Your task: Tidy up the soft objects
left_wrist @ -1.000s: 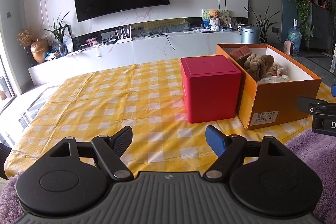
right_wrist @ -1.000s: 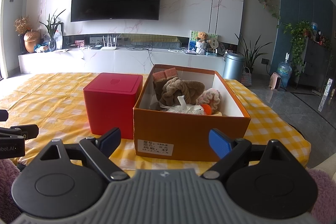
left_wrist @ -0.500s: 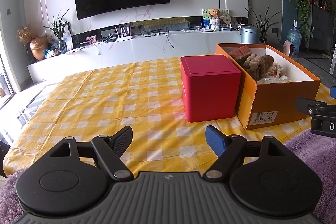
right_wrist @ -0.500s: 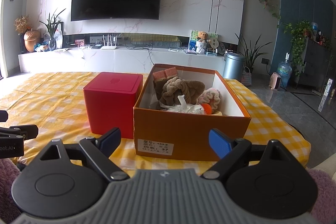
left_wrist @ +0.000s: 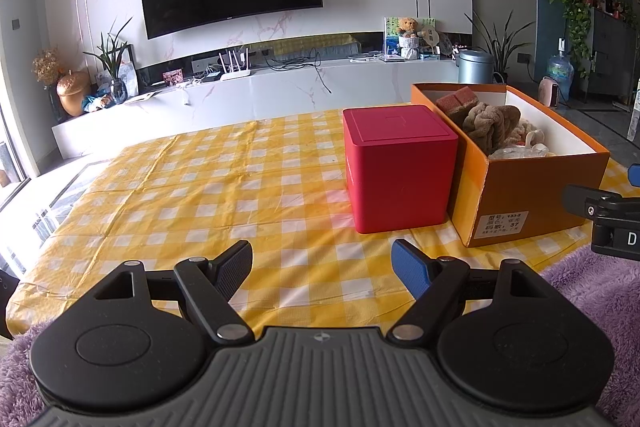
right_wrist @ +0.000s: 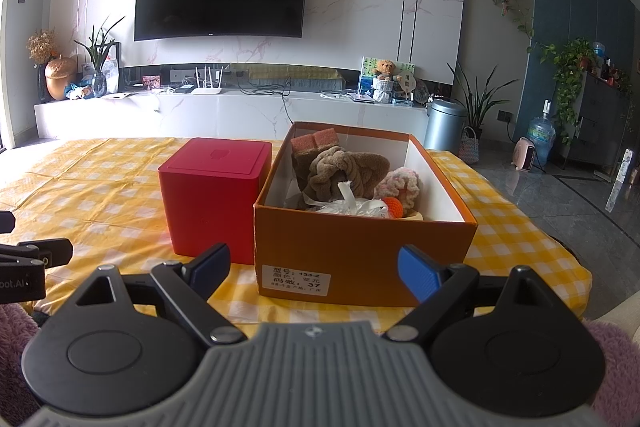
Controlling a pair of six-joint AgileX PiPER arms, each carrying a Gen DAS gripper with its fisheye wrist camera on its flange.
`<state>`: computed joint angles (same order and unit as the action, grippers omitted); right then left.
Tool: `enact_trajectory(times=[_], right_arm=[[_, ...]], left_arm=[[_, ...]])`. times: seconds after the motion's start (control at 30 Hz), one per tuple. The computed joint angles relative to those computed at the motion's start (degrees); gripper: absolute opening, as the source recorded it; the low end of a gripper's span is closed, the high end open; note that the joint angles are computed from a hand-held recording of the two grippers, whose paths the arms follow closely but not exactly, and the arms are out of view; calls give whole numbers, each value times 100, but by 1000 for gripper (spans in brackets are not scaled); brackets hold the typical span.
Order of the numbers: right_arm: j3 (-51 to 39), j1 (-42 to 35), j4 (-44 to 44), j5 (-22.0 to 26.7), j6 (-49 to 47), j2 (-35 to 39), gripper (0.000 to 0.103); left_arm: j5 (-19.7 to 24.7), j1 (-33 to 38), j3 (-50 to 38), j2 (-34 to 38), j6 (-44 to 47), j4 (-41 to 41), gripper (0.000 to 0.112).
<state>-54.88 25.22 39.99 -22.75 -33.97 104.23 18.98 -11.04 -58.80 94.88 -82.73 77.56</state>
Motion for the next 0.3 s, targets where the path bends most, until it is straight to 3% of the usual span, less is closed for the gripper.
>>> enact_trajectory(times=[0.3], right_arm=[[-3, -8, -12, 8, 3, -1, 90]], left_arm=[[-31, 19, -3, -17, -16, 50, 93]])
